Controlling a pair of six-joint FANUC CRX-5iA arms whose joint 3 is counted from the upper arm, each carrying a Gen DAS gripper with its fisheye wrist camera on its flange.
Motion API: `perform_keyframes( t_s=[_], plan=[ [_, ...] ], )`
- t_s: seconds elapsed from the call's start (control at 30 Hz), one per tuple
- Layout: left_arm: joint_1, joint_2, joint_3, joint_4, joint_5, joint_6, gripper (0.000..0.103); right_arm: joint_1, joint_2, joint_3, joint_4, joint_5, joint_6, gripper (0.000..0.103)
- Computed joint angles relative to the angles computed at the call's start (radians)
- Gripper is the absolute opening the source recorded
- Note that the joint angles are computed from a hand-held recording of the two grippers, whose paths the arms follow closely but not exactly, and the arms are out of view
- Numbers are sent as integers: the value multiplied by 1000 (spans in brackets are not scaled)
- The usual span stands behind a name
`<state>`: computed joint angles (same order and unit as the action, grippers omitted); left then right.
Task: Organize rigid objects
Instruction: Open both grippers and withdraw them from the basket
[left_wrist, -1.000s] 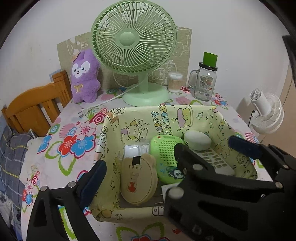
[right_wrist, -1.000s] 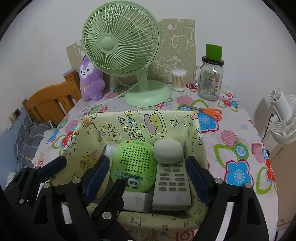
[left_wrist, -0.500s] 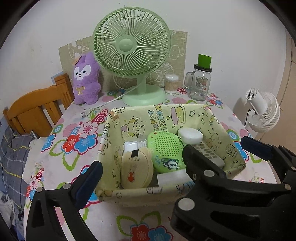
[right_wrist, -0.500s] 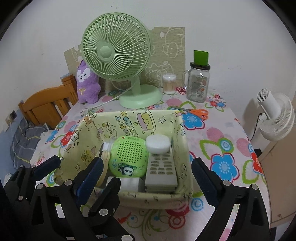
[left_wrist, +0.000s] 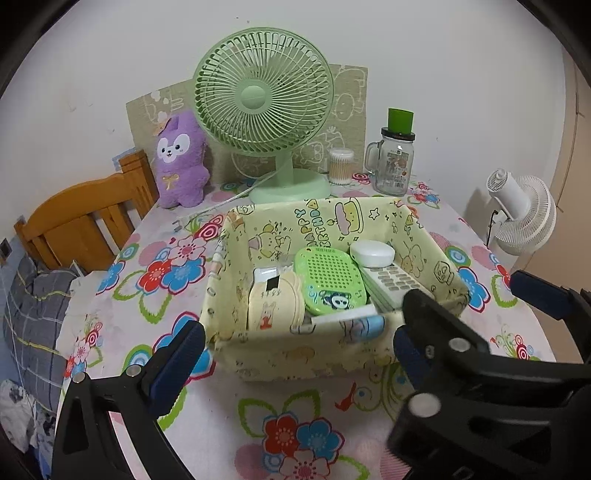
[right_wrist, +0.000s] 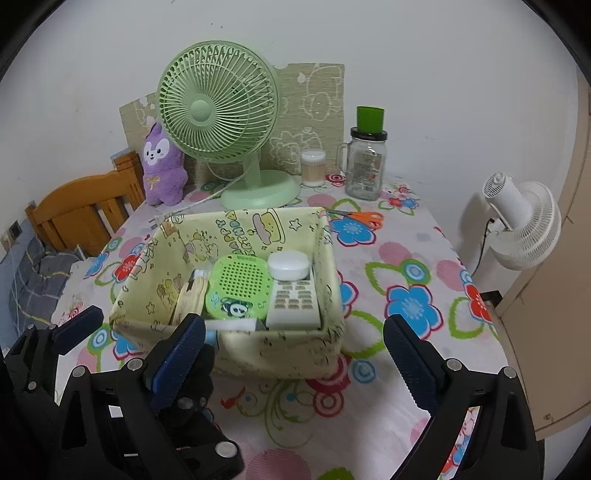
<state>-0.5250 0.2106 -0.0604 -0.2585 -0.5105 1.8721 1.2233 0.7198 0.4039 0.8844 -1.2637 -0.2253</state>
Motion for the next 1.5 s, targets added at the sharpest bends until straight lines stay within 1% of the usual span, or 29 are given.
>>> perform_keyframes(
  t_s=[0.17, 0.33, 0.47, 0.6, 0.8, 0.9, 1.03, 1.13, 1.27, 1.37, 1.5],
  plan=[
    [-3, -39, -32, -20, -1, 32, 103, 25, -16, -22, 9, -33, -29, 99],
    [-12, -82, -58, -56, -9, 66, 103, 53, -23, -26, 25, -94, -34, 99],
    [-15, -119, -77, -67, -22, 71, 103, 74, -39, -45, 41, -114, -56, 99],
    [-32, -157, -87, -141, -38, 139, 103, 92, -53, -63, 57, -135, -74, 99],
    [-30, -204, -113, -166, -50, 181, 103, 120, -73, -80, 68, -171, -104, 99],
    [-46, -229, -112, -222, -78, 242, 103, 136, -79, -79, 69, -202, -114, 99],
    [-40, -278, -148, -211, -62, 243, 103, 161, -100, -101, 90, -214, -145, 99],
    [-39, -318, -178, -199, -47, 235, 103, 180, -93, -85, 107, -252, -131, 99],
    [-71, -363, -188, -256, -61, 281, 103, 204, -90, -72, 138, -284, -113, 99],
    [-121, -383, -174, -357, -105, 370, 103, 223, -91, -68, 156, -305, -112, 99],
    [-153, -412, -178, -416, -133, 437, 103, 241, -84, -60, 176, -342, -112, 101]
  ],
)
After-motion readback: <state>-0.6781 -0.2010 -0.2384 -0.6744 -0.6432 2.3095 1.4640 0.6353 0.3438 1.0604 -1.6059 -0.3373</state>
